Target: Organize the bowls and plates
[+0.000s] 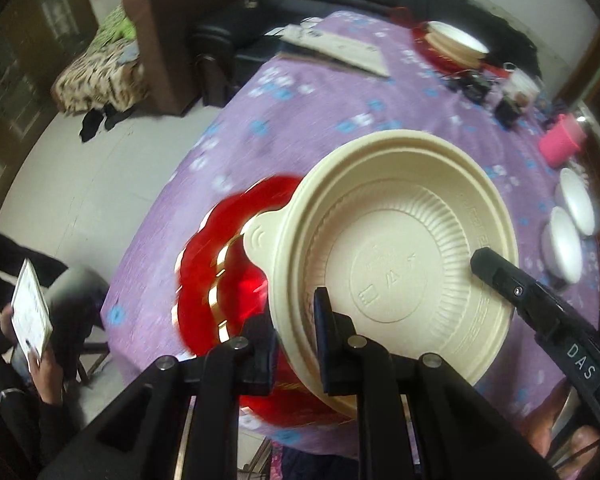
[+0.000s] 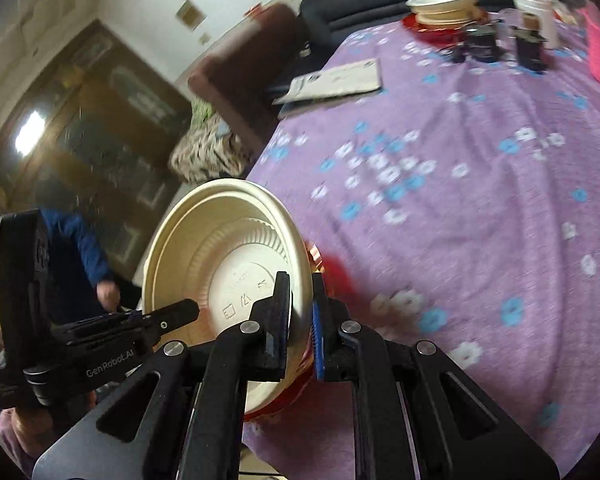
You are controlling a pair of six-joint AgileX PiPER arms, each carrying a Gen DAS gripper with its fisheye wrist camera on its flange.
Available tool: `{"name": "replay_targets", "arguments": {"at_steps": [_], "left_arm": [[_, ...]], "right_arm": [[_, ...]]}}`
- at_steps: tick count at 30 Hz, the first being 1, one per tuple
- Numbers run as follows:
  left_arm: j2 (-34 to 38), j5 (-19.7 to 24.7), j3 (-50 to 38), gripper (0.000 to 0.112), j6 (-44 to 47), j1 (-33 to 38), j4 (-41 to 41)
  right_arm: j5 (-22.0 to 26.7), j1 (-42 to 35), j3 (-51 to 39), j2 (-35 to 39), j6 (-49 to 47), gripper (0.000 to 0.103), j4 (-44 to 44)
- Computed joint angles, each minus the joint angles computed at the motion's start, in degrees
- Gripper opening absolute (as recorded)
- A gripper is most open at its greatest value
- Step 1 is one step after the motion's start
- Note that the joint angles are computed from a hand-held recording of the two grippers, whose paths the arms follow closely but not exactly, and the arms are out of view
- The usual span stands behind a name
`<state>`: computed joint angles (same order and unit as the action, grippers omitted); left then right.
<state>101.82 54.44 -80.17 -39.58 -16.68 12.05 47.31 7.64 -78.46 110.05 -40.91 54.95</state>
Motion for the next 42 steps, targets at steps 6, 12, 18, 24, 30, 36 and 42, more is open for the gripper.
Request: {"name": "replay_targets", "arguments": {"at_steps": [6,12,18,24,30,36,42], "left_arm": [[0.31,-5.90,7.10,0.015,1.02,3.78,-1.55],[-0.03,-10.17,10.66,0.017,-0.50,4.81,0.39],[-2.35,-9.88,13.22,0.036,-5.93,3.91,6.86],[-7.58,-8.32,15.22,0.037,-21.07,-3.06,20.71],[-6.08,-9.89,9.75,0.073,-31.09,-17.12,32.23],[7.00,-10.93,-6.31,0.076,-24.13,-25.01,29.20],[16.05,-9.68,-17.62,0.076,-16.01,-25.72,19.24]], "right_arm": [[-7.96,6.73,2.98,1.85,1.71,0.010,-3.87],[-12.04,9.82,3.70,2.82,1.16,0.012,-5.97],[-12.55,8.05,5.29,1.17,-6.41,0.014,-0.93],[-17.60,4.08,10.06,-3.40,-12.87,0.014,0.86],[-29.71,-1.84,18.62,-9.49,-20.41,0.013,-6.04],[-29.81,-15.94,23.06,-11.02,-32.23,0.013,-4.88],[-20.87,-32.19,19.87,-8.72,-40.36,0.013,0.61]]}}
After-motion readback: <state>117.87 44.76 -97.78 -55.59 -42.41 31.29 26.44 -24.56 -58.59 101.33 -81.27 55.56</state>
